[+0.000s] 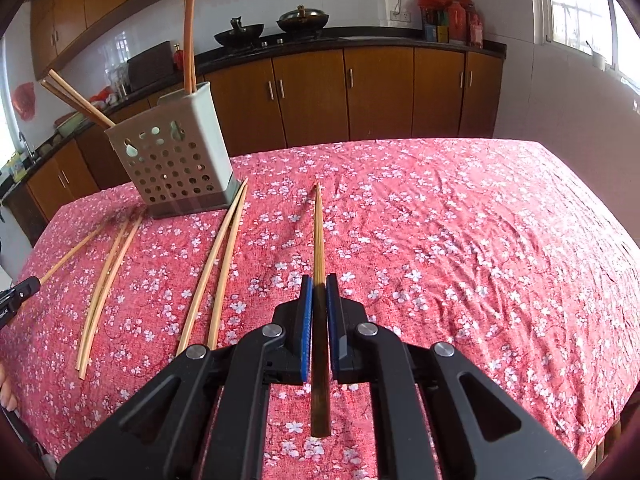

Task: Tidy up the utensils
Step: 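Lift both chopsticks upright and carry them over the perforated holder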

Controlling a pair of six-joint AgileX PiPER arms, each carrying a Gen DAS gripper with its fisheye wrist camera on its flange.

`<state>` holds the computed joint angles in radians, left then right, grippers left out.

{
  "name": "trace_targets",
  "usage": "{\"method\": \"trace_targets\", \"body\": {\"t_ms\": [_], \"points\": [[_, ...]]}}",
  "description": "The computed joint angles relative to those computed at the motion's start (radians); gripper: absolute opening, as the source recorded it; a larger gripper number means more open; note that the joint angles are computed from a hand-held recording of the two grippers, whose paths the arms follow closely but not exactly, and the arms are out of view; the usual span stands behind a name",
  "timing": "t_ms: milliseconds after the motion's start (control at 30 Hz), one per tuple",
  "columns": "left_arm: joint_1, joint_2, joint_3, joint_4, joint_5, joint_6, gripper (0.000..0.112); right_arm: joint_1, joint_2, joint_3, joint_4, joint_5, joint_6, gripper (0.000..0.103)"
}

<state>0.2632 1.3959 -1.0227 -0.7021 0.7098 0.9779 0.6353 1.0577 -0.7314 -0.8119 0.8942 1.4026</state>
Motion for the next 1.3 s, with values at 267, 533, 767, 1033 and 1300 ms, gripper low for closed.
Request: {"method": "trace_targets", "body": {"t_ms": [267, 533, 767, 1033, 1300], "points": [[0.053, -0.080, -0.069, -0.117, 0.058, 0.043, 0.007, 0.074, -0.054, -0.062, -0.114, 0.081, 0.058, 0.008], [0.102, -0.100, -0.175, -0.215, 0.128, 0.044, 0.007, 0.163, -0.084, -0.120, -0.233, 0.182, 0.119, 0.008], [0.101, -0.107, -0.212, -0.241, 0.165, 0.037, 0.007, 0.196, -0.076, -0.163, -0.293, 0.204, 0.129, 0.008], [0.082, -0.106, -0.302, -0.302, 0.254, -0.012, 0.007, 0.225, -0.071, -0.254, -0.348, 0.172, 0.103, 0.008], [-0.076, -0.085, -0.423, -0.319, 0.162, -0.119, 0.007, 0.180, -0.025, -0.377, -0.429, 0.036, 0.090, 0.008]]}}
